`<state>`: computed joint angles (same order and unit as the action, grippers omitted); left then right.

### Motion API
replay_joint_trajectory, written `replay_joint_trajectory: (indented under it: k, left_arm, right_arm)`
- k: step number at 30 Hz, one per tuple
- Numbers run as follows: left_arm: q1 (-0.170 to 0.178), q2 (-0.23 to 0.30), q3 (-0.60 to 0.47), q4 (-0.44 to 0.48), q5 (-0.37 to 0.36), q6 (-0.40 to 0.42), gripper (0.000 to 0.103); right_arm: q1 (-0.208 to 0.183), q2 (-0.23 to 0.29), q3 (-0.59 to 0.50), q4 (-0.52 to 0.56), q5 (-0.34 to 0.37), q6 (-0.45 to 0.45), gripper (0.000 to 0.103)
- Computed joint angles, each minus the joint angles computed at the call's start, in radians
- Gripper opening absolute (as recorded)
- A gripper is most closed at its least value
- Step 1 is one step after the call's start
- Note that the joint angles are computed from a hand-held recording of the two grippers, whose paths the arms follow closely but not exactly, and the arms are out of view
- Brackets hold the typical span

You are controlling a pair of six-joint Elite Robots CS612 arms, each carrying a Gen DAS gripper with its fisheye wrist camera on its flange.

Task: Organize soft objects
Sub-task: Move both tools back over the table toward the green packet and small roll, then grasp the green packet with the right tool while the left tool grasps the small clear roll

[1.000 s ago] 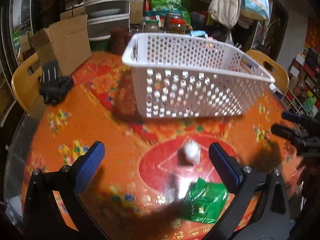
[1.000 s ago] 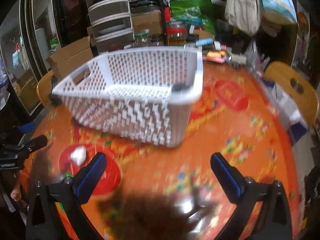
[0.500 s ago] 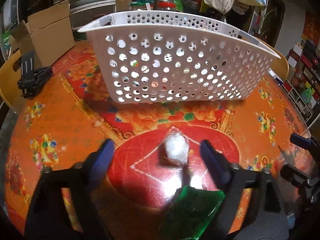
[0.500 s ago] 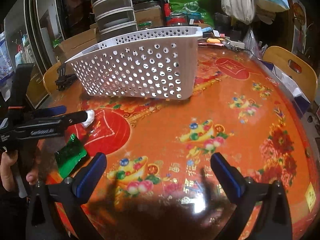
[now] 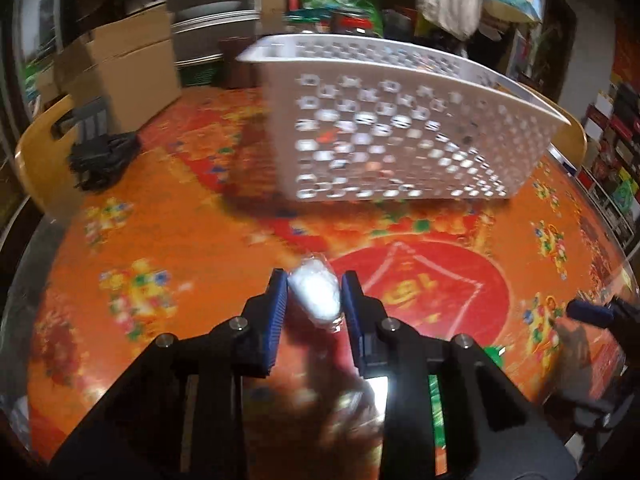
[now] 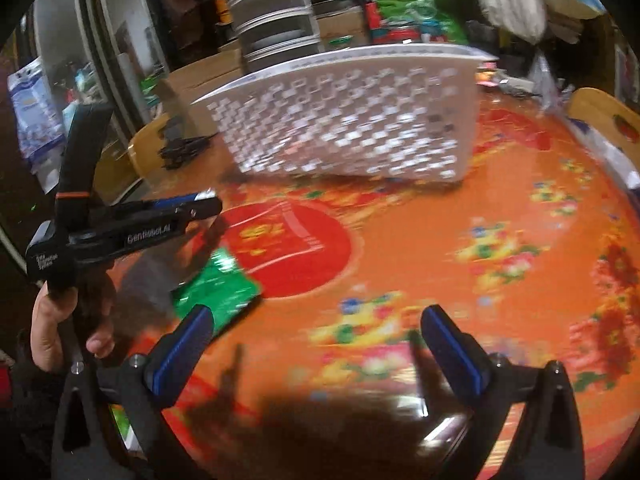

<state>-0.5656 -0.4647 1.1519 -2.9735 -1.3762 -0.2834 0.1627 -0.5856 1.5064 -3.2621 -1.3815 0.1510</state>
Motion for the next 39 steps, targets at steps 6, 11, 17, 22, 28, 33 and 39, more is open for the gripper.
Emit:
replay_joint_trajectory:
  k: [6,11,17,22,28,33,39]
  left_arm:
    - [0.029,-0.036,0.089,-0.081,0.009,-0.058,0.026]
    - [0.045,-0.046,0.13,-0.115,-0.002,-0.093,0.026]
    - [0.055,-0.053,0.164,-0.162,-0.007,-0.148,0.026]
    - [0.053,-0.049,0.163,-0.163,-0.016,-0.149,0.026]
    - [0.049,-0.046,0.157,-0.16,-0.017,-0.146,0.026]
    - [0.046,-0.045,0.154,-0.156,-0.017,-0.139,0.026]
    - [0.041,-0.048,0.157,-0.169,-0.018,-0.121,0.026]
  right_arm:
    - [0.04,0.031,-0.066,0.081,0.024,-0.063,0.103]
    - [0.066,0.046,-0.103,0.106,-0.01,-0.096,0.102]
    - [0.095,0.059,-0.133,0.125,-0.086,-0.157,0.083]
    - [0.1,0.067,-0.146,0.117,-0.115,-0.169,0.052]
    - [0.089,0.063,-0.134,0.101,-0.075,-0.161,0.02]
    - [0.076,0.056,-0.111,0.071,-0.03,-0.147,0.012]
    - [0.065,0.044,-0.082,0.013,-0.002,-0.134,0.009]
